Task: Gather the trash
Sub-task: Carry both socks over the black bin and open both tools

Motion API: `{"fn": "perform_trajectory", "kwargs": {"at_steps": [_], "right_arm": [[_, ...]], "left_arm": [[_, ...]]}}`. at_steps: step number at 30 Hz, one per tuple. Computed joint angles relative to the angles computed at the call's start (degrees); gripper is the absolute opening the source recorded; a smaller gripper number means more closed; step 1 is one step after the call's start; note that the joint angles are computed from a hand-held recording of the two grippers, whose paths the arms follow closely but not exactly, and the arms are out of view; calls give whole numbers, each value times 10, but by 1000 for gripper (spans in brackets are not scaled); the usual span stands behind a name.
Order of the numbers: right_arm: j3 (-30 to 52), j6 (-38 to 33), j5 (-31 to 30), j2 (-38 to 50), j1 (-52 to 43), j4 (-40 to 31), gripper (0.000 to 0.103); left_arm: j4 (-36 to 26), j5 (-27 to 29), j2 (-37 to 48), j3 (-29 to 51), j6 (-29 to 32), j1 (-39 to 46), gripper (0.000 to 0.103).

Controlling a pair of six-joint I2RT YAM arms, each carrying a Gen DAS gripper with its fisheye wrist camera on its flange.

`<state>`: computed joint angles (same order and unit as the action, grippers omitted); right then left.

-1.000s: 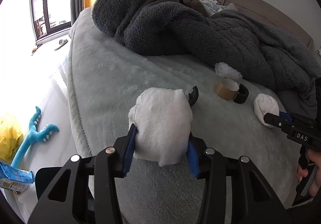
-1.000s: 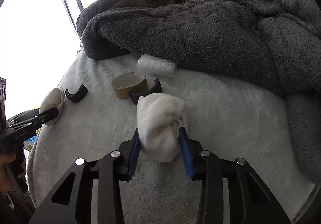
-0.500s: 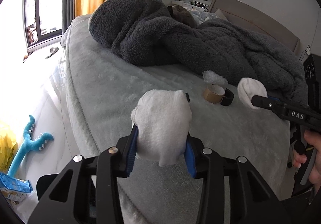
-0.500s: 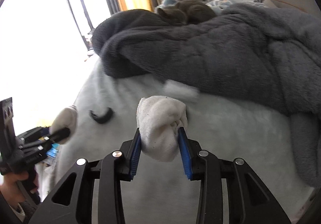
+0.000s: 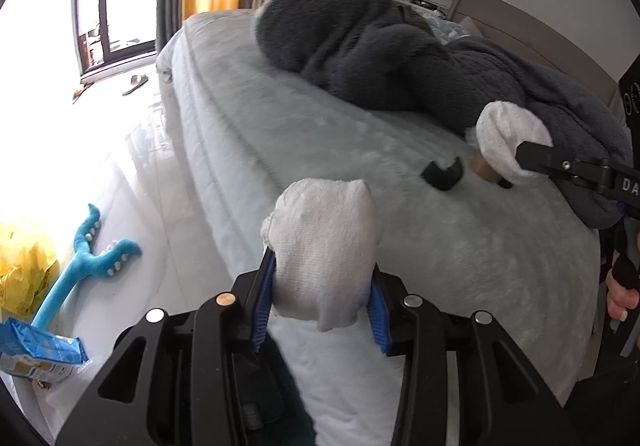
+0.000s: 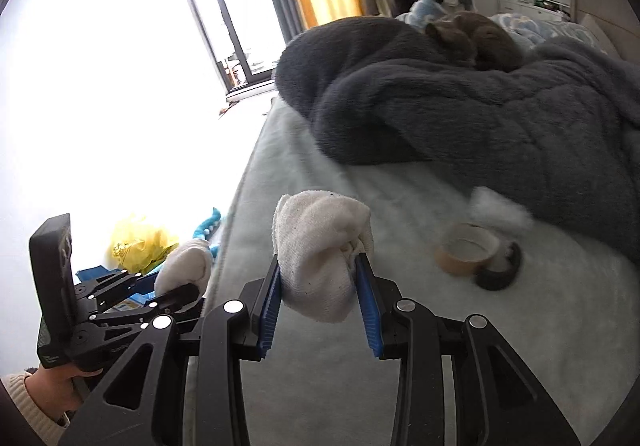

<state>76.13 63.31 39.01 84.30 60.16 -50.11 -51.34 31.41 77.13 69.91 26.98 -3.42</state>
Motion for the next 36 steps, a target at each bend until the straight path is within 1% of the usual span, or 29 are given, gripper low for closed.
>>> {"fn": "perform_trajectory", "kwargs": {"at_steps": [4, 12, 14, 21, 27, 30, 32, 36], "right_arm": [[40, -34, -17, 47, -6, 27, 36], [131, -95, -56, 145, -21, 62, 36], [149, -103, -63, 163, -20, 65, 36], [262, -132, -95, 263, -16, 59, 36], [320, -144, -113, 315, -12, 52, 36], [355, -148, -124, 345, -14, 47, 36], [374, -150, -131, 361, -15, 44, 36], [427, -156, -144, 400, -15, 26, 36]], "left_arm": [[-15, -15, 29, 12, 32, 38, 44], [-57, -89, 101, 33, 92, 86, 44], [-67, -101, 118, 38, 107, 100, 44], [-94, -125, 170, 55, 153, 152, 45], [-118, -146, 209, 74, 179, 178, 45], [-133, -150, 221, 84, 195, 190, 47], [-143, -153, 231, 93, 203, 198, 50], [-159, -149, 242, 111, 220, 216, 62]]}}
